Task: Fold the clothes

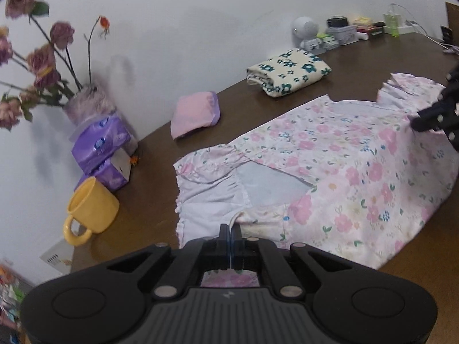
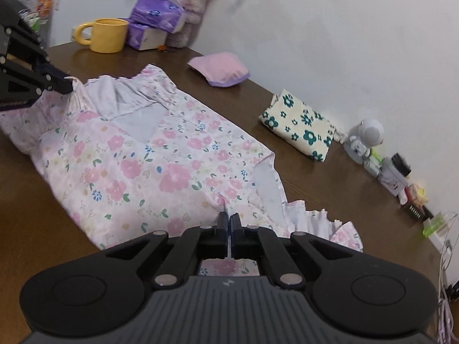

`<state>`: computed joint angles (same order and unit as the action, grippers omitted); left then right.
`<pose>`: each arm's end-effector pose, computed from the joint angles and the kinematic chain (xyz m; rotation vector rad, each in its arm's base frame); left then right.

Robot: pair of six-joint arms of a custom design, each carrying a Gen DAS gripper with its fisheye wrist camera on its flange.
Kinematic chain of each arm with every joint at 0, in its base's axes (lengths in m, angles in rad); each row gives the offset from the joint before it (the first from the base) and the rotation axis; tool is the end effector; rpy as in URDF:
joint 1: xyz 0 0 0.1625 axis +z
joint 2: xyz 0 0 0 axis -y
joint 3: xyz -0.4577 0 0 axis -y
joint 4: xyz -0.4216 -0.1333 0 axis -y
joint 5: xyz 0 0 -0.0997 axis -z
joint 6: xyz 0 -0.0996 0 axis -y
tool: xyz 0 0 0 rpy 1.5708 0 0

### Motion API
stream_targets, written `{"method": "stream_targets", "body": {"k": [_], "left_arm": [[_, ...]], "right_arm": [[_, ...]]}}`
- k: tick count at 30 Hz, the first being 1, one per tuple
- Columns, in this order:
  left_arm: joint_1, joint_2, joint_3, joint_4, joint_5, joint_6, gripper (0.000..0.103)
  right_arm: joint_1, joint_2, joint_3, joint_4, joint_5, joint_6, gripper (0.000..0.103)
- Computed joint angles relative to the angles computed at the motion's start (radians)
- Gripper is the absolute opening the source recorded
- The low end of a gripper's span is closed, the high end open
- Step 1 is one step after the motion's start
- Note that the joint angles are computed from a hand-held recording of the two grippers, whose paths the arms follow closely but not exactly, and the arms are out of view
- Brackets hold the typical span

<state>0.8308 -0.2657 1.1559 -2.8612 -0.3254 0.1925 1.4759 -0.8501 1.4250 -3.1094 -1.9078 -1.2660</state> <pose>-0.3788 -0.7525 -0.0355 0.6133 1.8405 -0.7475 0.0251 -0.7959 0.3054 1.0561 -1.9478 0.6609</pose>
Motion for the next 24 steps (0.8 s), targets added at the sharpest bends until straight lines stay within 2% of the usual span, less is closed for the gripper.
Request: {"method": "stream_targets", "body": {"k": [5,9,13,24], "left_arm": [[0.013,0.014,-0.018,-0.04,-0.015,0.017,0.0],[0.022,0.021,-0.027,-0.026,-0.015,-0.016,0.001],[0.026,0.036,-0.038,-0.036,-0.011,-0.014,0.001],[0.042,0.028,-0.03,0.056,-0.037,-0.152,0.002]], "right_arm": [[0.0,0.034,-0.048,0.033,-0.027,0.054,0.001],[-0.003,0.054,-0.082,0.061,-0.04,0.099,0.001],[-0.011,0.063,-0.104,0.099,-0.035,0.173,0.001],[-0.014,0.084,-0.123,0.12,-0.059,0.216,0.002]]}}
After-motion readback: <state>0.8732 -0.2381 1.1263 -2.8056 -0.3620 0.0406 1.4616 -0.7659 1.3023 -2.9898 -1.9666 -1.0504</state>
